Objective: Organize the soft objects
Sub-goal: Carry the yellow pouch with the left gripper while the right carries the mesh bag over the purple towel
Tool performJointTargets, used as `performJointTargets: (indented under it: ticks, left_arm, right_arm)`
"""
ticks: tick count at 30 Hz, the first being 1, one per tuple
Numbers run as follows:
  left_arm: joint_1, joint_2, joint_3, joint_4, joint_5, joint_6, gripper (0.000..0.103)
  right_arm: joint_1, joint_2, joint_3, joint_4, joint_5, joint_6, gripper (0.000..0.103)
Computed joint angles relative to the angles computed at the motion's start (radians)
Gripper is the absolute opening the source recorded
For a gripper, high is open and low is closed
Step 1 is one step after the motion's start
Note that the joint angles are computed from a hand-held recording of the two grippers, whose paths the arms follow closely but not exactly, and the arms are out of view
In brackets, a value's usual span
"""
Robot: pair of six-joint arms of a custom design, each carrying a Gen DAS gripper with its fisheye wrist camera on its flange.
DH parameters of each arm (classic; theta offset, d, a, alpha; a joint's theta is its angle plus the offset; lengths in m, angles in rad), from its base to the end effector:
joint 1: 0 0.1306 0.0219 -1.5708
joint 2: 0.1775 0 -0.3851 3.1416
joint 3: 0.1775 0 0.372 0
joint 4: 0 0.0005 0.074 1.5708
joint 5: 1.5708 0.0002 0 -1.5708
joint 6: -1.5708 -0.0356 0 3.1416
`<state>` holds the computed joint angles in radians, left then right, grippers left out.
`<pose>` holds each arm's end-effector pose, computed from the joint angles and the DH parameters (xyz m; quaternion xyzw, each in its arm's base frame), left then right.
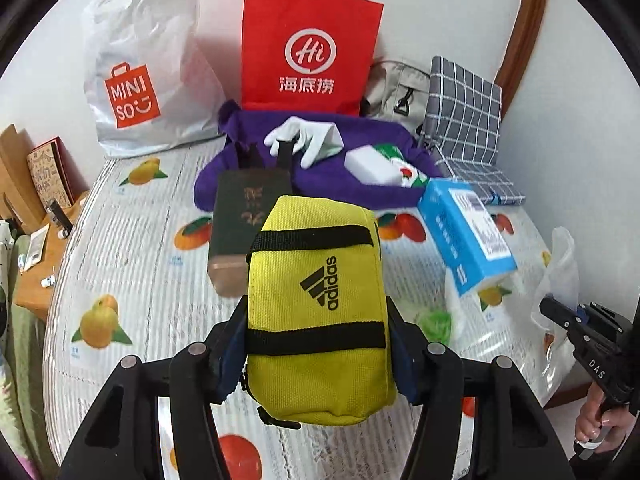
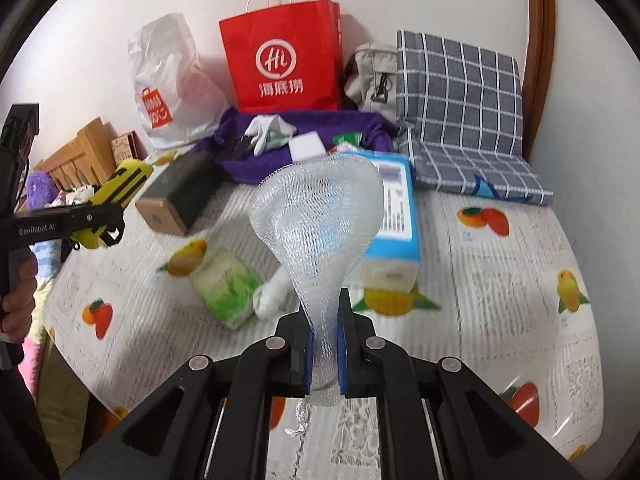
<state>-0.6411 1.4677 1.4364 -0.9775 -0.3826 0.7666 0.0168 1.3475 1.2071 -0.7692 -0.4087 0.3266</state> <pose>0.3917 -0.2764 0.4123 -0.1118 0.9381 -0.0369 0.3258 0.4377 0.0210 0.3789 -0.2231 0.9013 0.1406 0.3437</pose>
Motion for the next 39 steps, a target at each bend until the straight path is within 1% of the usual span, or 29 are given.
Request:
performJointTargets:
  ticks: [4,6,10,14,16,19,23,29,35,39]
  left_arm:
    - [0.025,0.009,0.024,0.011,0.003,-0.02,0.058]
    - [0.042,0.018,0.039,0.023,0.009,-0.033,0.058]
    - [0.072,0.048,0.079,0.017,0.015,-0.056,0.058]
    - [0.097,0.071,0.114,0.013,0.02,-0.075,0.058]
    - [0.113,0.081,0.129,0.015,0.036,-0.077,0.058]
    - [0.132,0.1,0.154,0.015,0.04,-0.08,0.058]
    - [0.157,0.129,0.194,0.011,0.052,-0.084,0.058]
    - [0.191,0.194,0.289,-0.024,0.059,-0.104,0.058]
    - [0.216,0.257,0.395,-0.047,0.066,-0.156,0.059]
    - [0.238,0.307,0.472,-0.07,0.071,-0.177,0.059]
  right_arm:
    - [0.01,0.05,0.082,-0.036,-0.008,-0.038,0.009]
    - [0.024,0.082,0.127,-0.052,0.006,-0.044,0.009]
    - [0.05,0.141,0.206,-0.069,0.026,-0.052,0.009]
    - [0.063,0.19,0.272,-0.069,0.024,-0.071,0.009]
    - [0.07,0.215,0.307,-0.06,0.024,-0.079,0.009]
    - [0.08,0.246,0.358,-0.052,0.021,-0.09,0.009]
    - [0.094,0.29,0.438,-0.057,0.018,-0.088,0.009]
    - [0.114,0.35,0.546,-0.071,0.018,-0.07,0.009]
    - [0.129,0.459,0.706,-0.141,0.016,-0.098,0.009]
    - [0.133,0.539,0.828,-0.198,-0.007,-0.128,0.009]
